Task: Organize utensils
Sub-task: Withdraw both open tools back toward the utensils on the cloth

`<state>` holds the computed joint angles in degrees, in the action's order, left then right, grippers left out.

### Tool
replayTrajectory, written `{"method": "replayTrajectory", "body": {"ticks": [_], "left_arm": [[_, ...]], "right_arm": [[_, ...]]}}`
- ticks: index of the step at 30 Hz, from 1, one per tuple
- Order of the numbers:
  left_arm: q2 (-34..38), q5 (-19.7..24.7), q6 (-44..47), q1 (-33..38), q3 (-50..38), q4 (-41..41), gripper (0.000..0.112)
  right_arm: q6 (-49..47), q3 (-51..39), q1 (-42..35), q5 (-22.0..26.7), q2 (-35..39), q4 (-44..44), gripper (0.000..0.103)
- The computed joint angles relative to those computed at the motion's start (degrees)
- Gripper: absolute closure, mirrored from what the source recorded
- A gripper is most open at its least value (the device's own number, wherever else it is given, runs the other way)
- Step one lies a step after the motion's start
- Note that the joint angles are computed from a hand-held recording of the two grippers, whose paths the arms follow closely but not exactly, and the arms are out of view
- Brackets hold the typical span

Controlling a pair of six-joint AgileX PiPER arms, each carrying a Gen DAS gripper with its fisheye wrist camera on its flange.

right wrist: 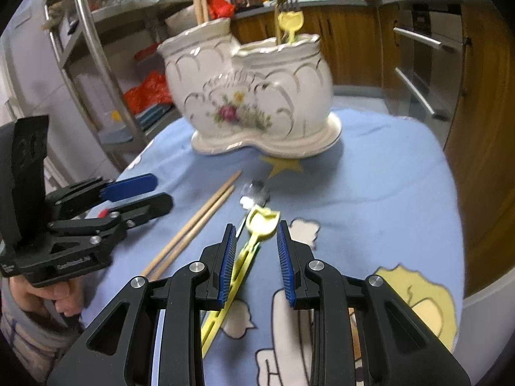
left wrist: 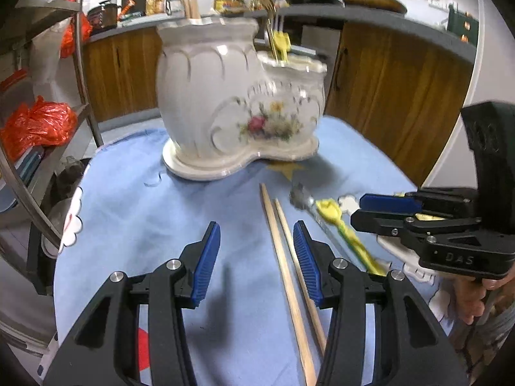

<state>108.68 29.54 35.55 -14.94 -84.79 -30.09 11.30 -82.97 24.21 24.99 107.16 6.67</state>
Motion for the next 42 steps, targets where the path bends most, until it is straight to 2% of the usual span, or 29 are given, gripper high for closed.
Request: {"method": "replayTrajectory", "body": {"ticks": [8, 11, 16, 17, 24, 33, 38, 42], "left_arm": [[1.67, 2.57, -4.57, -1.67, -1.76, 6.46, 0.067], [2.14, 3.1, -6.59, -2.23, -2.41, 8.7, 0.07], [2.53, 3.27, -9.57, -2.76, -2.89, 11.42, 0.074], [3.05, 4.23, -10.08, -2.8, -3.57, 11.9, 0.077], [2.79, 3.1, -10.0, -3.67, -2.82, 13.3, 0.078], [4.17, 4.51, -12.46, -4.04, -5.1, 16.16, 0.08], [6.21, 9.73, -14.62, -4.39, -10.09, 19.26, 0.086], [9.11, 18.45, -16.0, -4.53, -17.57, 21.75, 0.087]], "right_arm": [[-1.43, -3.34, 1.27, 5.03, 2.31, -0.31, 0.076], [-1.42, -3.58, 1.41, 5.48, 2.38, -0.95, 0.076], [-1.28, -3.72, 1.76, 5.9, 2.42, -2.46, 0.083], [-1.58, -3.8, 1.75, 6.14, 2.42, -2.61, 0.084], [-1.76, -3.84, 1.44, 7.01, 2.21, -4.47, 0.084], [-2.49, -3.46, 1.12, 7.81, 1.84, -6.46, 0.086], [-4.77, -3.97, 0.49, 8.68, 2.03, -4.28, 0.086], [-6.4, -5.91, -0.27, 10.99, 2.92, -1.6, 0.086]]}}
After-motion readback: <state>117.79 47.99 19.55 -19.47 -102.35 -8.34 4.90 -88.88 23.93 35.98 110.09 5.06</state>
